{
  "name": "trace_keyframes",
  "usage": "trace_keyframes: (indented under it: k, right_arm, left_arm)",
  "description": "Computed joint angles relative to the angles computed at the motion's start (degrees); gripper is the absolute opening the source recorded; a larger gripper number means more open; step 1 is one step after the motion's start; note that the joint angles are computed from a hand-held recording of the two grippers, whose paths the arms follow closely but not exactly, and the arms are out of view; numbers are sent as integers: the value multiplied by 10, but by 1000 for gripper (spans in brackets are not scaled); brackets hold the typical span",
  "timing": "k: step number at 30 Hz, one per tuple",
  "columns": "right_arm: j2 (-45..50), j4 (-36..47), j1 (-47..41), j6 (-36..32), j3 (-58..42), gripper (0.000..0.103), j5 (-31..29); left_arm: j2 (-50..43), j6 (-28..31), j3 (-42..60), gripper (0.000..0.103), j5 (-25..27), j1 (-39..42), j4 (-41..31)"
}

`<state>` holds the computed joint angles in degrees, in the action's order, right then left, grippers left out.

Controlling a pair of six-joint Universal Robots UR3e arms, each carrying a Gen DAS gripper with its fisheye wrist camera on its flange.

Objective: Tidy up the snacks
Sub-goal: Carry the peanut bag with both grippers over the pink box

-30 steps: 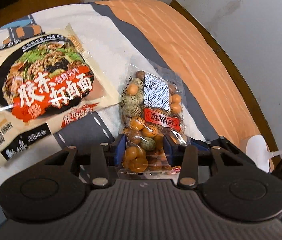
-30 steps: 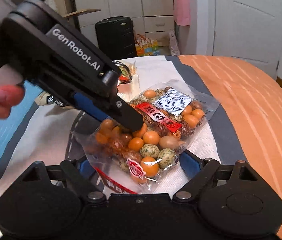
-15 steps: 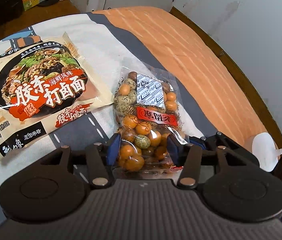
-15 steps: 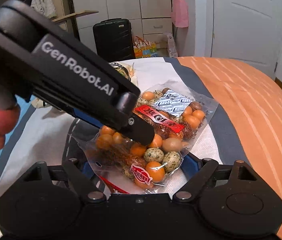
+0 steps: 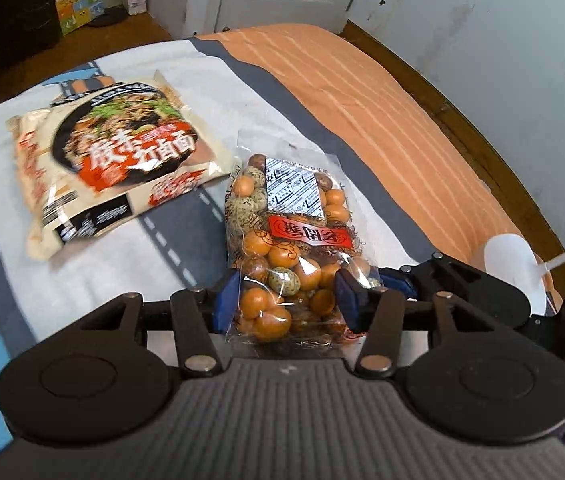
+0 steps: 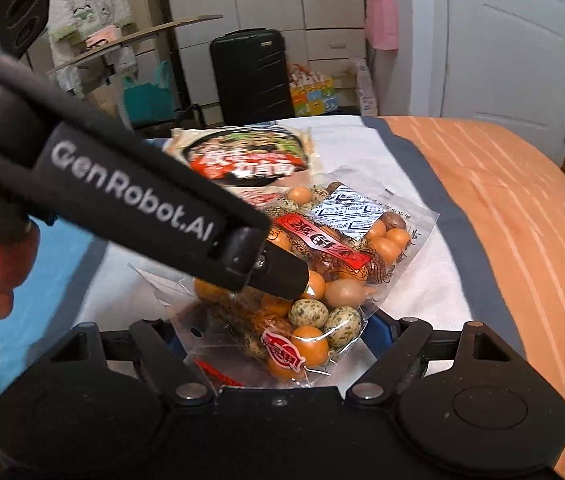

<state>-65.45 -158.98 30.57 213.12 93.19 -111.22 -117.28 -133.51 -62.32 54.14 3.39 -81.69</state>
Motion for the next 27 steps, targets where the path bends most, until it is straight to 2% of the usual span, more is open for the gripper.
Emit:
trace_keyframes:
  k: [4, 10, 21, 27]
  right_arm:
    - [-11, 39, 16, 12, -30, 84, 13]
    - [10, 140, 62, -4, -137, 83, -7]
    - [72, 306, 116, -20, -351, 82, 23]
    - [130, 401, 148, -31, -500, 82, 25]
  left_arm:
    - [53, 30, -47, 49, 0, 31, -4]
    - [80, 74, -18, 49, -21, 97, -117]
    - [116, 146, 62, 49, 8, 201, -300]
    - [134, 189, 98, 49, 7, 267, -383]
